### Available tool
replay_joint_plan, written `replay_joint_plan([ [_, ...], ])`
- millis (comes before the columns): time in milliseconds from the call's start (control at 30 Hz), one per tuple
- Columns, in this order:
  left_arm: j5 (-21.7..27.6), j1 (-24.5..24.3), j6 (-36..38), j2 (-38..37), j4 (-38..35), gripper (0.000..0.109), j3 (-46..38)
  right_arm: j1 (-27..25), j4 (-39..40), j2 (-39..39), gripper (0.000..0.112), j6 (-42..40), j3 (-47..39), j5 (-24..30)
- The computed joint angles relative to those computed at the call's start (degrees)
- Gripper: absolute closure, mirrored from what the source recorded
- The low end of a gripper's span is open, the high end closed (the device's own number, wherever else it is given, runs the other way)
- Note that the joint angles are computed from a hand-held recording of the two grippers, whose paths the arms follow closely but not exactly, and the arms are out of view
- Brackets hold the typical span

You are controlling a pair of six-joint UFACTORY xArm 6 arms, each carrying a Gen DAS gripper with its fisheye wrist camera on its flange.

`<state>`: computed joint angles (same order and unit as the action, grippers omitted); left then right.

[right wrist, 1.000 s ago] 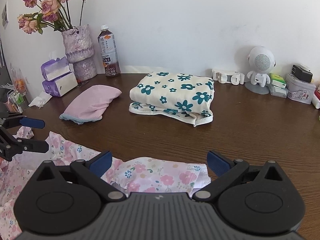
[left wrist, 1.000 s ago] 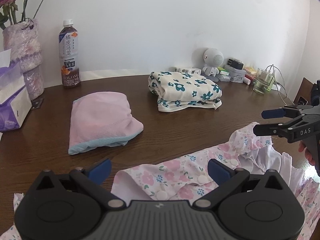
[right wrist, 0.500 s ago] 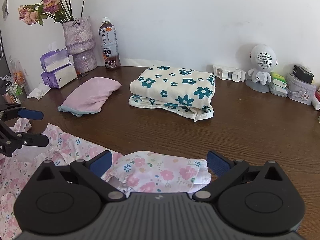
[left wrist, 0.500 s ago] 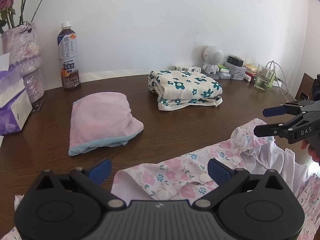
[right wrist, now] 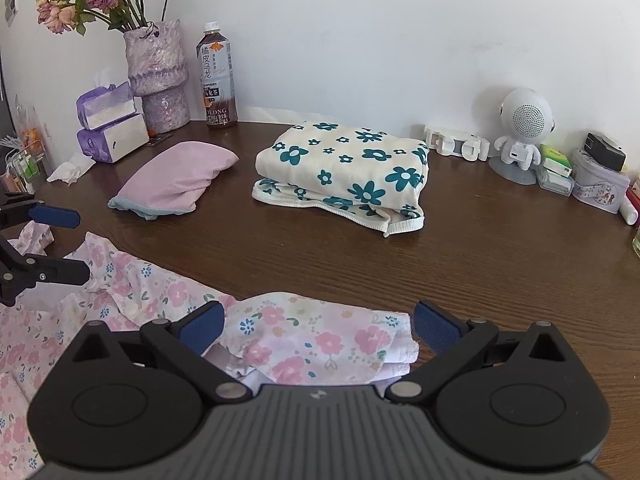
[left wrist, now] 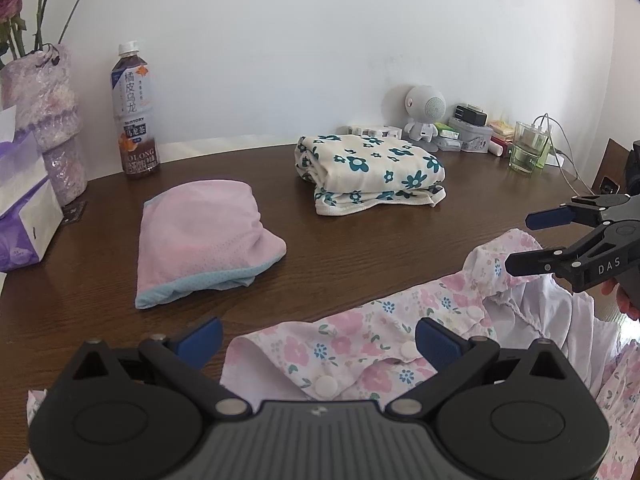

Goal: Fold clothes

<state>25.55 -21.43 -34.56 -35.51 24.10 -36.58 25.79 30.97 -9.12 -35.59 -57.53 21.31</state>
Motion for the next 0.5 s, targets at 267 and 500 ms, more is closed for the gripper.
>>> replay_joint_plan([
  [267,0.5,0.4,1.3,0.6,-1.8,0.006,0.0,0.0,-3.2,0.4,0.01,1.5,0.2,0.0],
  [500,0.8,0.5,1.8,1.1,-2.3,0.006,-0.1,0.2,-4.7,0.6,0.01,1.8,0.4,0.1],
])
